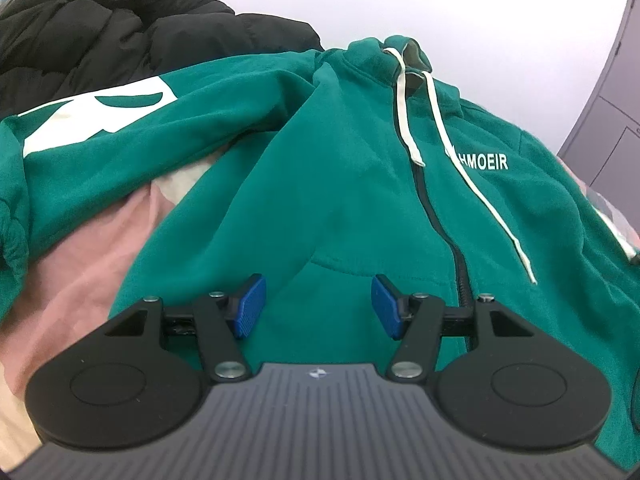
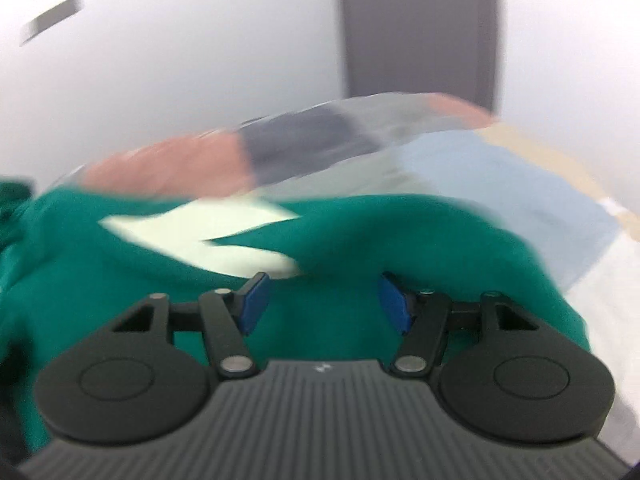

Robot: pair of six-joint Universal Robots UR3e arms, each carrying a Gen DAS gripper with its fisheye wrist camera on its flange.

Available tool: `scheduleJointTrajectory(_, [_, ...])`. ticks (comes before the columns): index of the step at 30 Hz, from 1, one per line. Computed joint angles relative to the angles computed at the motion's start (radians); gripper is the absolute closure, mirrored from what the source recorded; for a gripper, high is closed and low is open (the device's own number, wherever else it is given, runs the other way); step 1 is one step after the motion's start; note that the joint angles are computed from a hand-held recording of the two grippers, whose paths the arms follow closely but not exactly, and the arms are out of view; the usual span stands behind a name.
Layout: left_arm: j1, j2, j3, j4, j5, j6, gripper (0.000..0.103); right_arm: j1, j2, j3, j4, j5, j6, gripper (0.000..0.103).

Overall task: Fold large clothes
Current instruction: 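Grasp the green sleeve cuff with the right gripper and lift it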

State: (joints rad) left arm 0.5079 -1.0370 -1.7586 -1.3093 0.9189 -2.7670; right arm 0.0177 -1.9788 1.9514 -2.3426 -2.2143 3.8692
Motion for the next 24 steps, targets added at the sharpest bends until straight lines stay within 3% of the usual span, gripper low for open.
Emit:
scheduleJointTrajectory(5, [-0.002, -0.007, 0.002, 0.011, -0.002, -0.013, 0.039, -0.05, -0.141, 0.114, -0.089, -0.108, 0.089, 0.041])
scheduleJointTrajectory(10, [0.012, 0.001, 0.0, 0.006, -0.013, -0.037, 0.039, -0.137, -0.258, 0.105, -0.009, 0.054, 0.15, 0.037])
scheduleJointTrajectory(13, [0.031, 0.018, 0.002, -0.026, -0.03, -0.027, 0.039, -0.106, -0.32, 0.078, 0.027, 0.135, 0.172, 0.037])
scheduleJointTrajectory(15, [0.041, 0.028, 0.005, -0.042, -0.038, -0.022, 0.039, -0.037, -0.307, 0.034, 0.103, 0.159, 0.274, 0.037])
scheduleJointTrajectory(17, [0.056, 0.036, 0.006, -0.058, -0.05, -0.013, 0.039, -0.086, -0.354, 0.049, 0.149, 0.309, 0.351, 0.036])
scheduleJointTrajectory(19, [0.061, 0.044, 0.001, -0.059, -0.05, -0.009, 0.039, -0.212, -0.429, 0.108, 0.168, 0.499, 0.397, 0.028])
scheduleJointTrajectory(20, [0.058, 0.048, -0.004, -0.054, -0.042, -0.01, 0.039, -0.223, -0.442, 0.129, 0.175, 0.532, 0.433, 0.027])
scheduleJointTrajectory(24, [0.059, 0.058, -0.011, -0.052, -0.042, -0.021, 0.039, -0.261, -0.424, 0.231, 0.065, 0.497, 0.466, 0.027])
